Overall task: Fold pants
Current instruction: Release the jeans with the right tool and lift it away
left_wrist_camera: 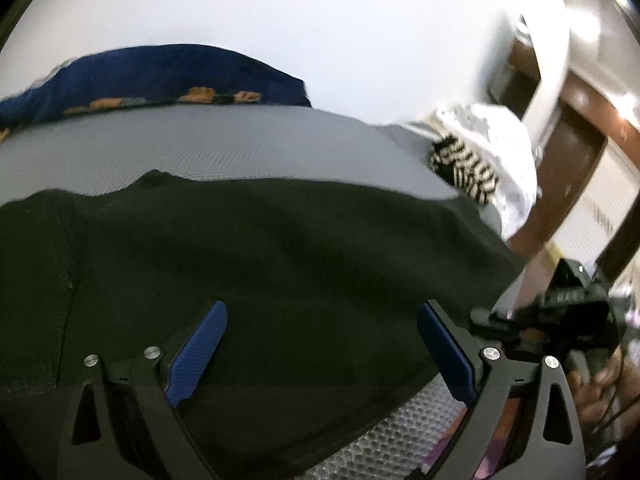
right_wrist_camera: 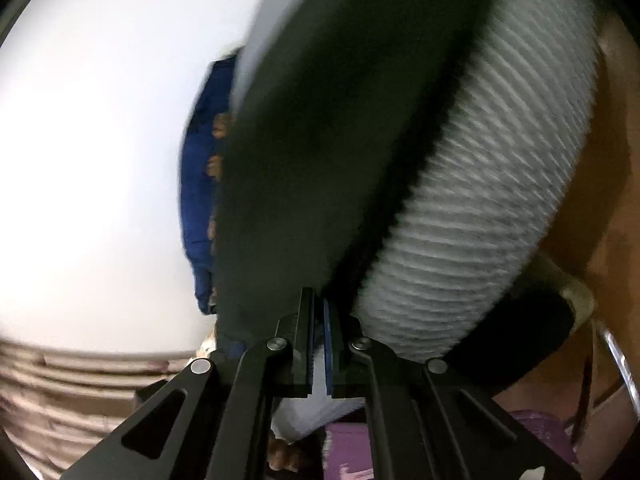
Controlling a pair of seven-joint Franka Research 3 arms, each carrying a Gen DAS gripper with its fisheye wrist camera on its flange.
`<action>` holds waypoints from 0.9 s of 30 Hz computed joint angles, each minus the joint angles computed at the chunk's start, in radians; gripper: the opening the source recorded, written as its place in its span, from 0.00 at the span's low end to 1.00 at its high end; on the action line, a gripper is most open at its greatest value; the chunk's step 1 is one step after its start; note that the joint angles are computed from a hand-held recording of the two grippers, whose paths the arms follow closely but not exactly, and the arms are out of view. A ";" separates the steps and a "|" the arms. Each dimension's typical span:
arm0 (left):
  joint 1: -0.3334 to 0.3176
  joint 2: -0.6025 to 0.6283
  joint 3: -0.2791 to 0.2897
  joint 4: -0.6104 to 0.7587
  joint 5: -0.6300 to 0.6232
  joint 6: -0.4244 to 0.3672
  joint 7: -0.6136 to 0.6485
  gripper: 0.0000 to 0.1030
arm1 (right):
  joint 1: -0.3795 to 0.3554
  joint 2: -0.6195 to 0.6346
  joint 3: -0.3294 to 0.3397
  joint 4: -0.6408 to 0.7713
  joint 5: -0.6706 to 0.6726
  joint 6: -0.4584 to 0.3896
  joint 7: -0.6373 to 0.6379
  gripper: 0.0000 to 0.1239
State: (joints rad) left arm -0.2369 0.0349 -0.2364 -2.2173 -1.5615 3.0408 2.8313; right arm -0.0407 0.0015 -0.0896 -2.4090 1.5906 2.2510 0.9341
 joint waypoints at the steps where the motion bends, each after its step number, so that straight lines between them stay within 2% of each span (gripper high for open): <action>1: -0.003 0.008 -0.002 -0.002 0.037 0.007 -0.024 0.93 | -0.006 0.011 -0.006 0.000 0.021 -0.026 -0.001 0.00; 4: 0.000 0.021 -0.005 -0.013 0.178 -0.005 -0.153 0.93 | -0.023 0.010 -0.014 0.013 -0.045 -0.077 0.032 0.09; 6: 0.011 0.011 -0.012 -0.007 0.130 -0.019 -0.118 0.93 | -0.036 -0.032 -0.024 0.030 -0.233 -0.114 0.084 0.22; 8: 0.014 0.005 -0.012 0.008 0.066 -0.027 -0.059 0.93 | -0.049 -0.068 -0.040 0.062 -0.335 -0.165 0.043 0.22; 10: 0.008 0.016 -0.012 0.031 0.055 -0.020 -0.037 0.93 | -0.057 -0.089 -0.051 0.104 -0.384 -0.167 -0.027 0.22; 11: 0.006 0.028 -0.013 0.044 0.074 -0.019 -0.047 0.93 | -0.056 -0.093 -0.051 0.139 -0.417 -0.139 -0.075 0.22; 15: 0.007 0.084 -0.026 0.082 0.196 0.001 -0.147 0.93 | -0.042 -0.027 -0.031 0.285 -0.568 0.126 -0.306 0.22; 16: 0.007 0.099 -0.025 0.082 0.275 0.001 -0.222 0.93 | -0.040 0.009 -0.030 0.327 -0.596 0.139 -0.327 0.22; 18: 0.023 0.111 -0.034 0.080 0.347 -0.011 -0.301 0.93 | -0.053 0.117 -0.024 0.474 -0.641 0.052 -0.357 0.22; 20: 0.056 0.112 -0.066 0.083 0.302 -0.014 -0.267 0.93 | -0.067 0.209 -0.004 0.596 -0.690 -0.012 -0.395 0.22; 21: 0.065 0.112 -0.076 0.083 0.285 -0.013 -0.251 0.93 | -0.087 0.275 0.028 0.683 -0.742 -0.038 -0.407 0.22; 23: 0.070 0.114 -0.086 0.081 0.285 -0.003 -0.247 0.93 | -0.082 0.387 0.026 0.853 -0.812 -0.151 -0.438 0.23; 25: 0.071 0.117 -0.092 0.077 0.304 0.012 -0.257 0.93 | -0.106 0.495 0.082 1.007 -0.926 -0.226 -0.447 0.30; 27: 0.075 0.118 -0.100 0.074 0.317 0.020 -0.266 0.93 | -0.065 0.547 0.067 1.084 -1.055 -0.265 -0.490 0.34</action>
